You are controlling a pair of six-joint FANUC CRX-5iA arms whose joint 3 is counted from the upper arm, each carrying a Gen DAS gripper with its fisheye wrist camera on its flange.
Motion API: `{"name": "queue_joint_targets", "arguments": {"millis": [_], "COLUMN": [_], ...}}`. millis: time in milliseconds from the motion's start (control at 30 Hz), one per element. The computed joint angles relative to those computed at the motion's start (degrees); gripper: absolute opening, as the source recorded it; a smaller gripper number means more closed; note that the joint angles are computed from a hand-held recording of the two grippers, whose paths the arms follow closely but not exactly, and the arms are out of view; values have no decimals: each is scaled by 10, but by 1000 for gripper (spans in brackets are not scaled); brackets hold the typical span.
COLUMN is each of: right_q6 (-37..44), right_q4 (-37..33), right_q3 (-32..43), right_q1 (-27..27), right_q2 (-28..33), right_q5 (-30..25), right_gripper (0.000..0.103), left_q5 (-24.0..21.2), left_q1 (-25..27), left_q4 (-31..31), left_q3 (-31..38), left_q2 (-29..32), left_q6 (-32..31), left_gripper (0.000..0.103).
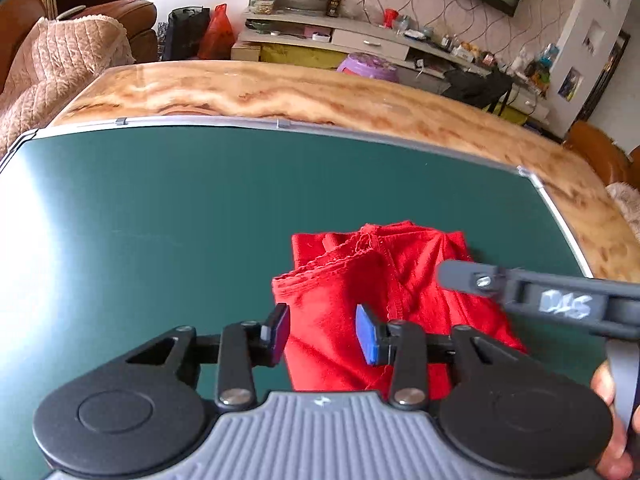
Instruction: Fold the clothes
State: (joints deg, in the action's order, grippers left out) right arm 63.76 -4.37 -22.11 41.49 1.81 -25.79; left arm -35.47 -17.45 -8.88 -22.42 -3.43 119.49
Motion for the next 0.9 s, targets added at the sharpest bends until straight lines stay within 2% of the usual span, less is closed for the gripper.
{"name": "queue_joint_targets", "arguments": {"millis": [33,100,133,200,300,433,533,567,600,633,667,733,833,900], "right_q6": [-30,-140,-162,-142,-184,-212,-275,-322,-377,-428,-477,-541,-604,-626], "right_q4": [31,140,161,135,189,202,262,307,359,407,451,501,504,485], "right_q3": [0,-21,-27,-34,-51,-75,-117,-145,-169,-192,-214,-240,-253,-254], "right_q1": [4,12,10,-1,12,16,25,35,45,58,78,128,239,308], "right_q2": [9,21,24,22,15,-18,-66,-95,-119,-145,-173,-220,-286,-325], "right_q5": [-4,-6,-2,19,19,38,46,41,30,11,-22,-107,-274,-353], "right_gripper": [26,26,23,23,23,26,27,28,34,40,42,49,56,61], "left_q5": [-4,-14,-19,-24,-36,-53,-98,-113,-129,-151,-176,-232,-315,-360], "left_q1": [-5,-12,-13,-21,-32,-35,-62,-72,-82,-96,-112,-148,-208,-243], "left_q4": [-10,-22,-25,-49,-74,-83,-133,-144,-153,-165,-179,-199,-217,-212], "left_q3": [9,23,29,36,46,42,46,45,44,44,44,49,60,66], "left_q2": [10,29,38,49,53,33,-1,-14,-28,-44,-60,-86,-117,-135], "left_q6": [10,24,26,44,60,71,116,131,144,161,178,209,245,256], "left_gripper": [41,42,42,46,47,49,61,71,80,82,86,93,94,96]}}
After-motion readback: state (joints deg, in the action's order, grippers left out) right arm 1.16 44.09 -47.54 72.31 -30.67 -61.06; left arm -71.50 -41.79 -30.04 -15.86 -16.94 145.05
